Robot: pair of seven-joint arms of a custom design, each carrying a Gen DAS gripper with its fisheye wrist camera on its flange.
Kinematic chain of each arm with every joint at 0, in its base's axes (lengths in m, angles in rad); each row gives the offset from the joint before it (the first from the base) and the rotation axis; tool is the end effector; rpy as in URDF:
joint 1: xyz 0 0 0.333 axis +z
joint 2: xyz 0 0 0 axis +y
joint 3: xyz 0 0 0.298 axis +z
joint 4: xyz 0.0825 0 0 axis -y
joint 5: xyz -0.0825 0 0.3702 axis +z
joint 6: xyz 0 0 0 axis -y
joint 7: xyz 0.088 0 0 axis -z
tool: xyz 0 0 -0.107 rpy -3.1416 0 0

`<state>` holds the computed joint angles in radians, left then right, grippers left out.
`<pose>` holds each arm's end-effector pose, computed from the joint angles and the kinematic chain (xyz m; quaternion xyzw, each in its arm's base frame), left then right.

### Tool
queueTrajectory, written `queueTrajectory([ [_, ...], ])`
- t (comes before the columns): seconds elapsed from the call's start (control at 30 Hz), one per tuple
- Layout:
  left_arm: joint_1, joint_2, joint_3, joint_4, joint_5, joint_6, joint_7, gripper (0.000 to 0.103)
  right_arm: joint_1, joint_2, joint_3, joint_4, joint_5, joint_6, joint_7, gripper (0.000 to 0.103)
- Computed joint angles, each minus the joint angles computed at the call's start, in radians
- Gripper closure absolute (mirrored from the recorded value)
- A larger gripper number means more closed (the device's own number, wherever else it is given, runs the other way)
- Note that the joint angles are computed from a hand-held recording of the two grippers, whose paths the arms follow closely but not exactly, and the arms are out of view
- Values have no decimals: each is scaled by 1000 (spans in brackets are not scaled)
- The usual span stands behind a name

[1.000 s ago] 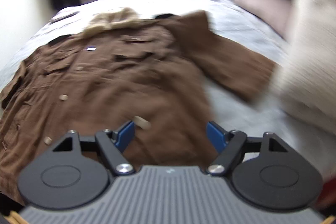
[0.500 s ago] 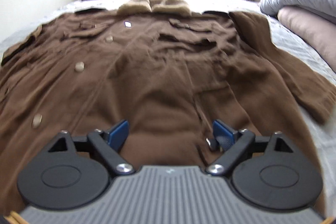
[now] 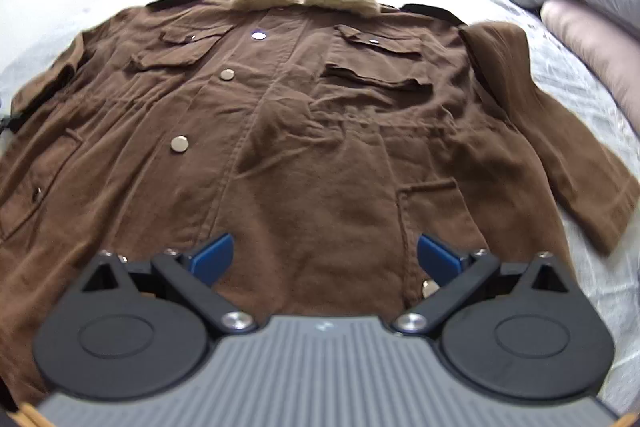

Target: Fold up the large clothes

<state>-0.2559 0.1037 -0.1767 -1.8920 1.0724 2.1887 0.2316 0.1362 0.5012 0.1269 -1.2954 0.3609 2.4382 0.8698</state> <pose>0.5581 -0.2192 0.4729 -0.7303 0.5194 -0.1289 0.4246 0.7091 0.1682 0.5215 -0.8520 0.3816 -0.1655 0.3178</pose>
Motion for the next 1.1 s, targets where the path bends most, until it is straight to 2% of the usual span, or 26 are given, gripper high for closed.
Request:
queueTrajectory([
  [0.1,18,52,21,32,-19,19,52,25,8,18,-1,26,-9,-16,12,3],
  [0.13,23,58,30,31,-10,44,37,33,11,26,-4,38,-15,-23,23,3],
  [0.17,27,58,37,28,-2,73,24,56,16,35,-7,50,-22,-27,35,3],
  [0.2,30,54,42,25,3,97,8,68,21,42,-11,61,-33,-31,47,3],
  [0.23,30,40,47,17,19,113,-37,85,27,51,-16,74,-45,-35,59,3],
  [0.27,31,18,51,3,50,125,-108,94,32,56,-20,80,-57,-32,70,3],
  [0.33,33,-34,51,-26,134,93,-267,96,37,61,-23,87,-77,-23,79,3],
  [0.4,54,-111,42,-81,193,46,-426,96,35,63,-18,94,-82,-16,75,3],
  [0.47,86,-185,24,-133,208,-35,-534,96,32,70,-15,109,-84,-17,77,3],
  [0.63,186,-342,-3,-279,91,-244,-734,95,30,92,-14,143,-84,-17,102,3],
  [0.7,225,-387,5,-341,20,-256,-762,94,30,95,-14,148,-84,-20,112,3],
  [0.73,240,-415,12,-377,-16,-232,-782,91,30,94,-15,145,-86,-18,116,3],
  [0.77,253,-446,16,-417,-35,-194,-808,76,30,90,-14,138,-87,-14,116,3],
  [0.8,264,-456,13,-443,-37,-151,-839,67,28,85,-13,129,-86,-10,112,3],
  [0.83,275,-468,8,-467,-37,-111,-865,43,28,81,-12,122,-86,-7,110,3],
  [0.87,285,-472,6,-482,-34,-63,-882,30,28,80,-13,121,-88,-8,111,3],
  [0.97,336,-475,25,-534,42,177,-955,30,38,86,-20,133,-105,-20,129,3],
  [1.03,369,-413,13,-491,70,225,-945,30,42,84,-21,132,-112,-21,133,3],
  [1.1,380,-345,11,-426,59,226,-858,33,40,79,-15,129,-110,-18,124,3],
])
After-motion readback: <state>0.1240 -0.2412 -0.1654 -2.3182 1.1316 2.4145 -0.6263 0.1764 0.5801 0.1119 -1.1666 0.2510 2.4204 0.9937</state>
